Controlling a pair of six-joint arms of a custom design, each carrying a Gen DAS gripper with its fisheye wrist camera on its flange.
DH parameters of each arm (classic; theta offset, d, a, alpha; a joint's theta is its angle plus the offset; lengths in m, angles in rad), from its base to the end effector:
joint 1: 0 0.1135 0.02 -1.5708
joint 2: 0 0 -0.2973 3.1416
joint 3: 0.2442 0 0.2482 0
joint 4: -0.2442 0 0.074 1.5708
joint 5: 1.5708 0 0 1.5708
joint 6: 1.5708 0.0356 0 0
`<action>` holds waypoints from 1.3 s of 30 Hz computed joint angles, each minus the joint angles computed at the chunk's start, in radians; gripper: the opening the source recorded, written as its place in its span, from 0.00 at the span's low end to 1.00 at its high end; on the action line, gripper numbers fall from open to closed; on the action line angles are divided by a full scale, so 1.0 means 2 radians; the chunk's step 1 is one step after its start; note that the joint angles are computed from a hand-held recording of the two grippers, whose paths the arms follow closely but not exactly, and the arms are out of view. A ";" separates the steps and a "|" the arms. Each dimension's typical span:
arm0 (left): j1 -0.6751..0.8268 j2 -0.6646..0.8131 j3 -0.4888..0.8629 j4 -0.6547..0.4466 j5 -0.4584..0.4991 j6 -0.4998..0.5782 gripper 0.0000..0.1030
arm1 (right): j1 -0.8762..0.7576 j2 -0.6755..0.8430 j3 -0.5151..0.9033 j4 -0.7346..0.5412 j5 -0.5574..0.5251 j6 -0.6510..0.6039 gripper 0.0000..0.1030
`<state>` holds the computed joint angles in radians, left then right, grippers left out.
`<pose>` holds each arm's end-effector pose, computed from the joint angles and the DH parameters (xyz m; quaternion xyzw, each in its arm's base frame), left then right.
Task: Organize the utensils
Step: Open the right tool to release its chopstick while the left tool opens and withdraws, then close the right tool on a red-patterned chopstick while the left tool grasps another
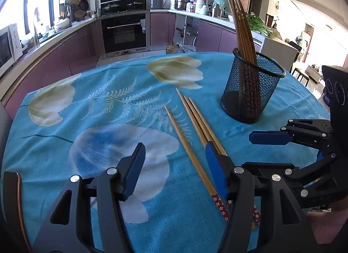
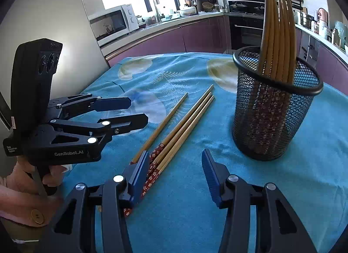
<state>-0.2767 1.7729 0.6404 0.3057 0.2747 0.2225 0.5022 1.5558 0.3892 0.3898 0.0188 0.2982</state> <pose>0.2951 -0.0939 0.1325 0.2762 0.8819 -0.1373 0.3565 0.2138 0.1167 0.1361 -0.0903 0.9178 0.1426 0.3595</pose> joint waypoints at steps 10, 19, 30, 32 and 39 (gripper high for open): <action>-0.014 0.023 0.001 -0.006 -0.010 0.003 0.53 | 0.021 0.017 0.013 -0.012 0.022 0.001 0.46; -0.023 0.036 0.014 -0.020 -0.020 0.010 0.47 | 0.026 0.033 0.022 -0.018 0.033 0.003 0.46; -0.026 0.042 0.024 -0.034 -0.024 0.030 0.35 | 0.015 0.020 0.026 -0.049 0.035 0.003 0.44; -0.024 0.044 0.027 -0.037 -0.022 0.030 0.33 | 0.013 0.019 0.027 -0.053 0.034 0.003 0.43; -0.019 0.050 0.041 -0.046 -0.024 0.026 0.29 | 0.010 0.044 0.057 -0.064 0.048 0.002 0.37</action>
